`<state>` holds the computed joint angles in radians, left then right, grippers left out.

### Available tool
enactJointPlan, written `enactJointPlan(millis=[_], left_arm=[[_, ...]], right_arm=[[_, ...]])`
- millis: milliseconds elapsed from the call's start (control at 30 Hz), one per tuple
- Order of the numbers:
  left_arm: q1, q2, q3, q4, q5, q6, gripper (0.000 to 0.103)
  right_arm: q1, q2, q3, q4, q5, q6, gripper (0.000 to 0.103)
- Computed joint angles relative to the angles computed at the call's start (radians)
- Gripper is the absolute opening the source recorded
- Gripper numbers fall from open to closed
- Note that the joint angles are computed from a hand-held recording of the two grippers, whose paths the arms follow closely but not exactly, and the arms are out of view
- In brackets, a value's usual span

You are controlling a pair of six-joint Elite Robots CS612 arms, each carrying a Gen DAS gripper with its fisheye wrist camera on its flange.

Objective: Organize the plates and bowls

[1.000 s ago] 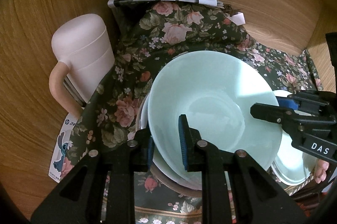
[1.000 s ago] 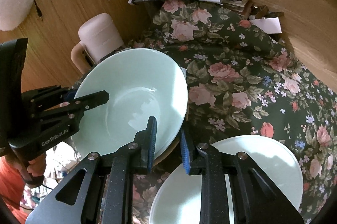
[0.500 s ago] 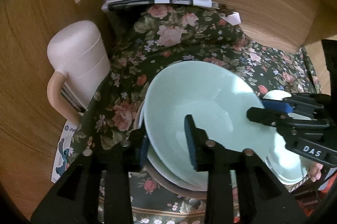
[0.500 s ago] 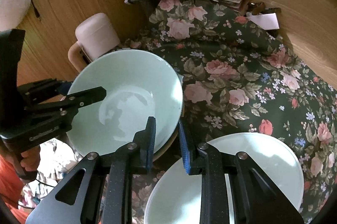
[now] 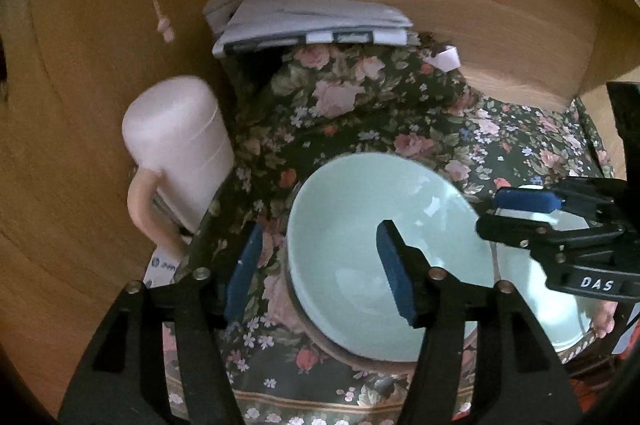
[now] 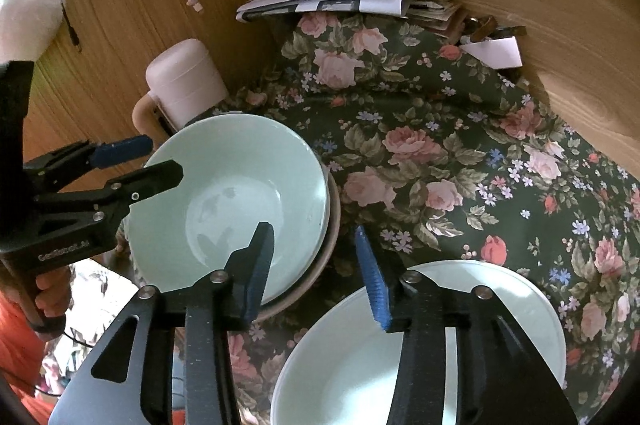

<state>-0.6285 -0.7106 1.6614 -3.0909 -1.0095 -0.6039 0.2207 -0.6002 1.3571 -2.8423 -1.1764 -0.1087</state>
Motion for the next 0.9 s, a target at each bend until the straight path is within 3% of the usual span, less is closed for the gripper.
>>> enactJointPlan(millis=[233, 600, 900], left_arm=[[0.012, 0.004, 0.022, 0.005, -0.064, -0.069, 0.059], [0.029, 0.019, 0.039, -0.063, -0.167, -0.124, 0.058], [0.038, 0.030, 0.032, -0.103, -0.232, -0.126, 0.048]], right_arm=[[0.005, 0.011, -0.021, 0.073, -0.005, -0.034, 0.041], [0.013, 0.035, -0.073, 0.163, -0.008, -0.058, 0.041], [0.018, 0.056, -0.111, 0.227, 0.005, -0.061, 0.041]])
